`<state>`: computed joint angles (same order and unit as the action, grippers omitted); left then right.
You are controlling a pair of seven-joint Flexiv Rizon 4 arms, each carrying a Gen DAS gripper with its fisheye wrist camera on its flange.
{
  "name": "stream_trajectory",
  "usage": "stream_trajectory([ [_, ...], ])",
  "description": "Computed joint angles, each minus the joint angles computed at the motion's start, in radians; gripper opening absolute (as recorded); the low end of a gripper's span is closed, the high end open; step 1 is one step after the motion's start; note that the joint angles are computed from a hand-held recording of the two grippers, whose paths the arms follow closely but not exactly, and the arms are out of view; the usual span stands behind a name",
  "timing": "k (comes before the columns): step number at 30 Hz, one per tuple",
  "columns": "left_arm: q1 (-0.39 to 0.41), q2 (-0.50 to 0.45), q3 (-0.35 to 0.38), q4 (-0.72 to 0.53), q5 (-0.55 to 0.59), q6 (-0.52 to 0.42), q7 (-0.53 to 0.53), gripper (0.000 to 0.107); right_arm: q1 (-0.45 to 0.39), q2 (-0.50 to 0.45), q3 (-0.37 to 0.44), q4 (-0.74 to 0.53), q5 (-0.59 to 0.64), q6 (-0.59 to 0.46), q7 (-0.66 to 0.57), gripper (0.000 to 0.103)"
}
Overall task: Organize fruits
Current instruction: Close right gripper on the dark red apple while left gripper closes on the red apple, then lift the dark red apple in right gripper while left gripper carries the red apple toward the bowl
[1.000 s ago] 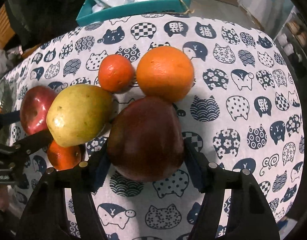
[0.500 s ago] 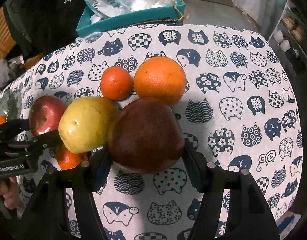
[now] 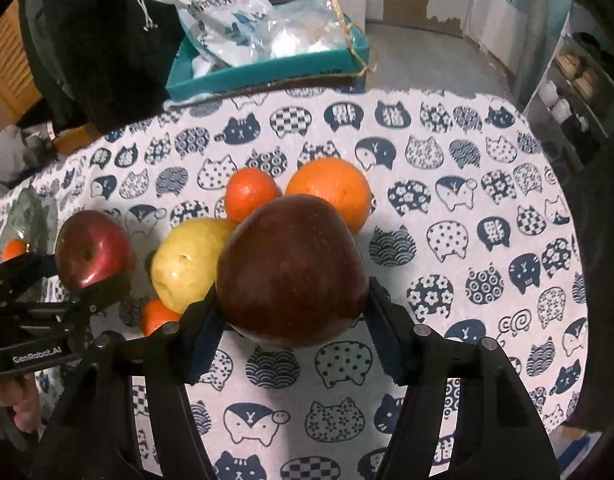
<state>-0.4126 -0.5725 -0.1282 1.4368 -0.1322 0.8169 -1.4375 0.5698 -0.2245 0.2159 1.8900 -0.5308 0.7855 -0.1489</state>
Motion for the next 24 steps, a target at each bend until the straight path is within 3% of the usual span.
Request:
stream_trajectory([
  [24,0.041,0.189,-0.007,0.141,-0.030,0.152,0.000,0.077,0.036,0.066,0.009,-0.068,-0.226,-0.096,0.080,0.065],
])
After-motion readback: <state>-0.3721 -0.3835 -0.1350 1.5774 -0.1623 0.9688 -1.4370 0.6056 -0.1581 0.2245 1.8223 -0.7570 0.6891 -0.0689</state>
